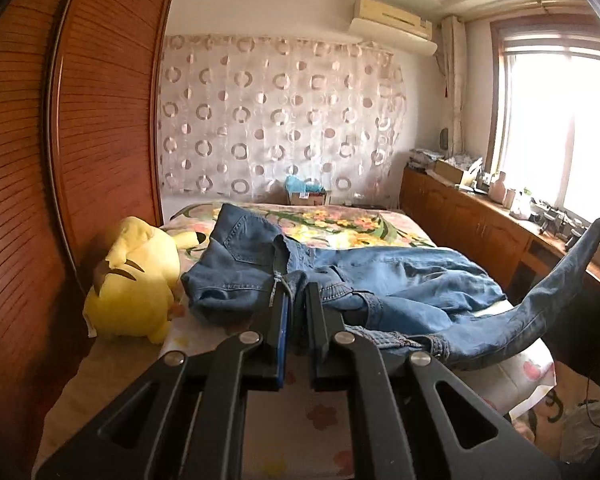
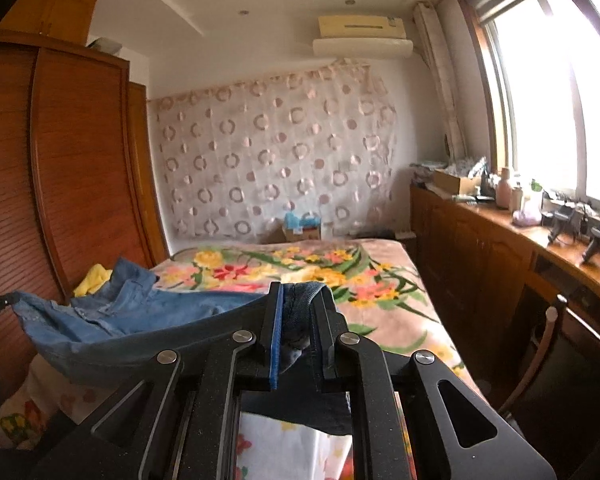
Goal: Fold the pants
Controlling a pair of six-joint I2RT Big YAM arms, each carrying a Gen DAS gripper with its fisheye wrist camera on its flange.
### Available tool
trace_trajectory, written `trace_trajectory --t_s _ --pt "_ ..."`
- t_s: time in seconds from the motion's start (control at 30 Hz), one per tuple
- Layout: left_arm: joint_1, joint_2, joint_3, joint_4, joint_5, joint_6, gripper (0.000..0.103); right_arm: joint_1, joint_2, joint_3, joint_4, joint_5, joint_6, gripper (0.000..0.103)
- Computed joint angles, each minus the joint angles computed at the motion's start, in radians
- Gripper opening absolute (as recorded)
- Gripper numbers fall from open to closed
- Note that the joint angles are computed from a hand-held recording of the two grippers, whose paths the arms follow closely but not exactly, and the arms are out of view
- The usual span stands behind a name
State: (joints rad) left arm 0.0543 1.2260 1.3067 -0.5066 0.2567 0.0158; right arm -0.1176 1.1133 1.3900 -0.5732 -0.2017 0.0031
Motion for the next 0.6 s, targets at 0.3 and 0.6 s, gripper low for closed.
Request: trace_trajectory --t_s 0.3,0.6 --pt "-0.02 0.097 0.047 -0.016 -0.042 0.038 0.004 0.012 0.08 0.004 0.009 0.037 -0.024 0.009" --pt "-0.05 0.187 0.142 -0.036 -0.078 0.052 0.004 0.0 0.181 0.025 0.045 0.055 0.008 0.009"
